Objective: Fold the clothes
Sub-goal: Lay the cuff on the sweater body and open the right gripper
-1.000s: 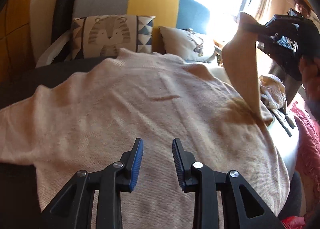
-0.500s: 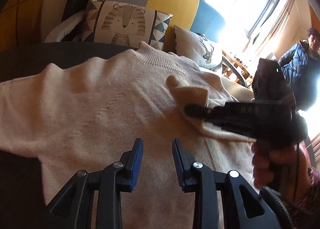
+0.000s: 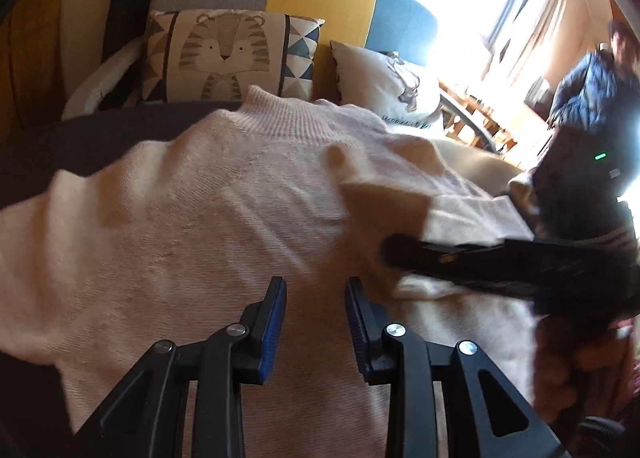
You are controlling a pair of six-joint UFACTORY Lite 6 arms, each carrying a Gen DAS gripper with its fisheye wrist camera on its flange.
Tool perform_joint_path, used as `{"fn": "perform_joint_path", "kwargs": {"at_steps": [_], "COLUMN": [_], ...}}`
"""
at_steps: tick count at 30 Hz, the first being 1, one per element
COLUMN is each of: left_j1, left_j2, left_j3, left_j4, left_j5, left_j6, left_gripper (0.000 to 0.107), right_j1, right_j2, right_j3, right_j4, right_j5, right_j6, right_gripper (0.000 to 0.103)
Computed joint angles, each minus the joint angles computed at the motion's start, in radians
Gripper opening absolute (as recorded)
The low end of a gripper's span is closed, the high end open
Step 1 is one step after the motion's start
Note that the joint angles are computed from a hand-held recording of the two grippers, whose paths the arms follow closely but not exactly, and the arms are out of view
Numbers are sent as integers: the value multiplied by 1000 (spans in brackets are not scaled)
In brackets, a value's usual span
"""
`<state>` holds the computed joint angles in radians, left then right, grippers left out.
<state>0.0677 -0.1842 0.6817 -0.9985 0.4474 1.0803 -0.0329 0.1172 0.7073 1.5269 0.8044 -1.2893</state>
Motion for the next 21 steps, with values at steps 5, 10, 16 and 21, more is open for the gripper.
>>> {"fn": "perform_joint_path", "kwargs": {"at_steps": [5,10,16,21], "left_j1": [36,39,-17,-21], "left_j2": [6,43,77,104], "left_j3": [18,50,68,99], "left_j4": [-1,-141,-10,74], "left_j5": [54,160,46,-24], "left_j6": [29,118,-101,-183], "left_gripper": [30,30,30,30], "right_j1": [-342,-694,-871,-853], "right_j2": [-348,-474,-383,-406], "right_j3": [-179,-218,-257,-343], "right_j4": [-145,-376,-488,-491], "right_j5": [128,263,295,196], "right_j6": [-54,-102,-215,-282], "right_gripper": [26,42,42,42]}}
